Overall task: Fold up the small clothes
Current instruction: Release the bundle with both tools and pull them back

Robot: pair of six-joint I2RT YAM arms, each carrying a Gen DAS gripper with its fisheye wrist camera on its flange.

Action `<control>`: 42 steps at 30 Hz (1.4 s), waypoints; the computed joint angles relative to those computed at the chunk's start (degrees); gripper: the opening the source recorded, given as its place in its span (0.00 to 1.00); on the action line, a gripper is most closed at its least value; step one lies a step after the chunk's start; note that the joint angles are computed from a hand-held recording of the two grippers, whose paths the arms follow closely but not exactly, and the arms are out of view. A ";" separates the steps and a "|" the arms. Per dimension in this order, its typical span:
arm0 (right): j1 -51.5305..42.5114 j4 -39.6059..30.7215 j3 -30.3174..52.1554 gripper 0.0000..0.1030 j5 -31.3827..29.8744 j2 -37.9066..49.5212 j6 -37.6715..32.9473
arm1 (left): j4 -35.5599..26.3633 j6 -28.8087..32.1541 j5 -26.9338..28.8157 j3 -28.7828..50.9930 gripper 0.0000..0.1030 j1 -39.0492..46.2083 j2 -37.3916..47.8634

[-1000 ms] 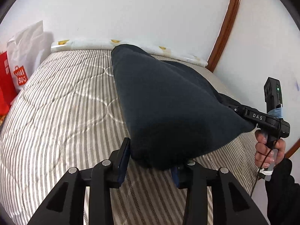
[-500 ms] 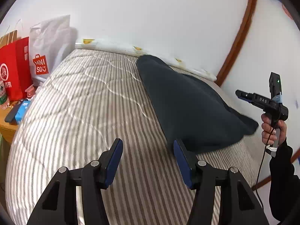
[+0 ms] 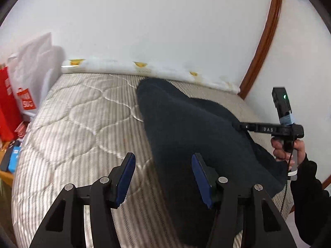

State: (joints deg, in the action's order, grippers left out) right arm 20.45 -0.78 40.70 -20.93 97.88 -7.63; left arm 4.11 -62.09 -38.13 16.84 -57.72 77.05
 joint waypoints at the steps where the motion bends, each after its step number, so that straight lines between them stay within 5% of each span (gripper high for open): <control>1: -0.03 0.53 -0.03 0.09 -0.40 0.11 -0.17 | 1.00 1.19 1.11 1.13 0.53 1.39 2.42; 8: -7.75 8.91 -8.88 0.03 -7.53 -11.55 -0.74 | 6.92 2.19 3.06 0.97 0.54 2.12 6.45; 15: -3.00 8.45 -4.92 0.04 3.39 -0.97 -0.85 | 6.64 2.69 3.74 2.72 0.55 1.56 8.45; 26: -6.38 -3.97 -20.43 0.10 -0.08 -33.50 -3.22 | -0.58 -6.01 -0.72 4.18 0.56 -6.35 8.90; 29: -2.56 -1.40 -27.74 0.09 3.49 -38.90 -3.89 | -2.85 -10.69 -2.61 4.55 0.56 -9.45 9.33; 32: 0.56 9.31 -36.26 0.04 13.00 -39.34 -2.75 | -5.63 -14.29 -3.97 5.20 0.56 -12.20 9.53; 38: -11.97 18.10 -38.45 0.00 8.27 -29.17 -2.42 | -10.78 -19.75 -5.63 7.28 0.56 -15.81 10.96; 42: -20.20 6.48 -37.95 0.01 0.30 -38.56 -5.05 | -14.56 -23.64 -6.02 9.00 0.56 -17.43 11.79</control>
State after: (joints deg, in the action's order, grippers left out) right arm 0.25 5.71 2.76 -20.63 59.32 -12.68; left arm -10.46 -85.73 -44.15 25.84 -75.15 88.84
